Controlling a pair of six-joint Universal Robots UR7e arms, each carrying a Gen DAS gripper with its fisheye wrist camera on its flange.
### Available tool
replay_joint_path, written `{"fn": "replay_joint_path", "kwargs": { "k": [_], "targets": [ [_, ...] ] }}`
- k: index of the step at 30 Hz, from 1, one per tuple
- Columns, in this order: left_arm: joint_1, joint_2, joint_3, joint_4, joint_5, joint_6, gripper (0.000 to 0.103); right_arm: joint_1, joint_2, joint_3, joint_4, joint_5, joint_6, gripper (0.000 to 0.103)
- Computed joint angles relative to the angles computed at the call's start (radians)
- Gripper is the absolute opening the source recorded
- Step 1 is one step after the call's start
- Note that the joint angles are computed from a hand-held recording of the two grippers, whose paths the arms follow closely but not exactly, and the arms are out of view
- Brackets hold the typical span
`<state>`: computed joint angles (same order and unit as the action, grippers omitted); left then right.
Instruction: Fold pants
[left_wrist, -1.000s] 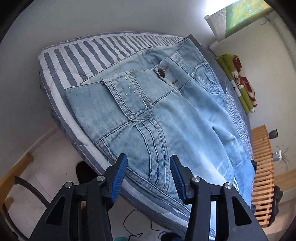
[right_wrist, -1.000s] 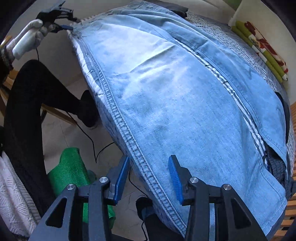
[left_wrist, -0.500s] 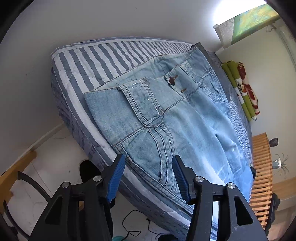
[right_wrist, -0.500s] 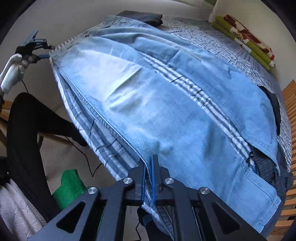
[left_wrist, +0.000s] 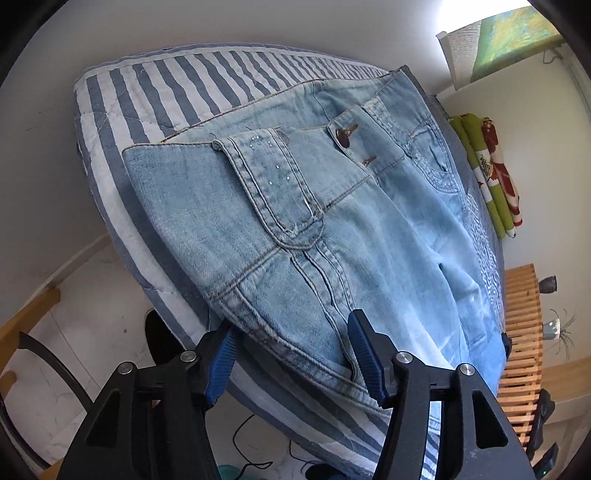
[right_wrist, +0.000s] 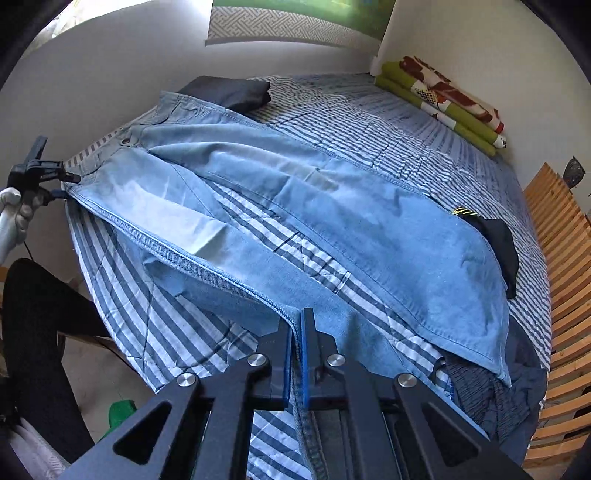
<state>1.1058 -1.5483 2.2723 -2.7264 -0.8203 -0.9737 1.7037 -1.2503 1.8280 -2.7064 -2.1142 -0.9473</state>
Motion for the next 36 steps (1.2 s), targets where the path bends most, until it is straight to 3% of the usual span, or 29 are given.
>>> {"fn": "replay_joint_path", "kwargs": {
  "k": [1,3,6,9,11,15,18,22,27,30,34,36],
  "targets": [
    [0.003,0.003,0.003,-0.023,0.011,-0.01,0.059,0.001,0.003,0.002,-0.011,-0.005,-0.014,0.003],
    [0.003,0.009,0.009,-0.08,0.031,-0.012,0.026,0.004,0.005,0.009,-0.034,-0.013,-0.039,0.003],
    [-0.028,0.019,0.023,-0.188,0.094,0.027,0.015,0.007,-0.011,0.028,-0.045,-0.014,-0.048,0.003],
    [-0.106,0.013,0.015,-0.178,0.213,0.056,0.014,0.015,-0.039,0.037,-0.044,0.005,-0.042,0.003],
    [-0.147,0.02,-0.025,-0.128,0.274,0.087,0.014,0.027,-0.053,0.047,-0.083,0.014,-0.081,0.003],
    [-0.162,0.102,-0.181,-0.093,0.302,0.21,0.014,0.052,-0.009,-0.018,-0.172,-0.006,-0.152,0.002],
    [-0.133,0.21,-0.35,-0.079,0.289,0.32,0.014,0.061,0.083,-0.141,-0.201,-0.033,-0.162,0.002],
    [-0.073,0.392,-0.632,0.012,0.279,0.439,0.014,0.064,0.279,-0.364,-0.3,-0.089,-0.288,0.002],
    [0.021,0.635,-1.011,0.192,0.25,0.493,0.014,0.033,0.578,-0.781,-0.232,-0.173,-0.339,0.002],
    [0.075,0.766,-1.221,0.333,0.249,0.494,0.014,0.009,0.738,-1.016,-0.132,-0.222,-0.336,0.002],
    [0.128,0.868,-1.373,0.433,0.246,0.49,0.014,-0.022,0.899,-1.23,-0.055,-0.27,-0.37,0.002],
    [0.146,0.885,-1.394,0.443,0.232,0.492,0.019,-0.03,0.957,-1.307,-0.029,-0.286,-0.376,0.002]
  ]
}}
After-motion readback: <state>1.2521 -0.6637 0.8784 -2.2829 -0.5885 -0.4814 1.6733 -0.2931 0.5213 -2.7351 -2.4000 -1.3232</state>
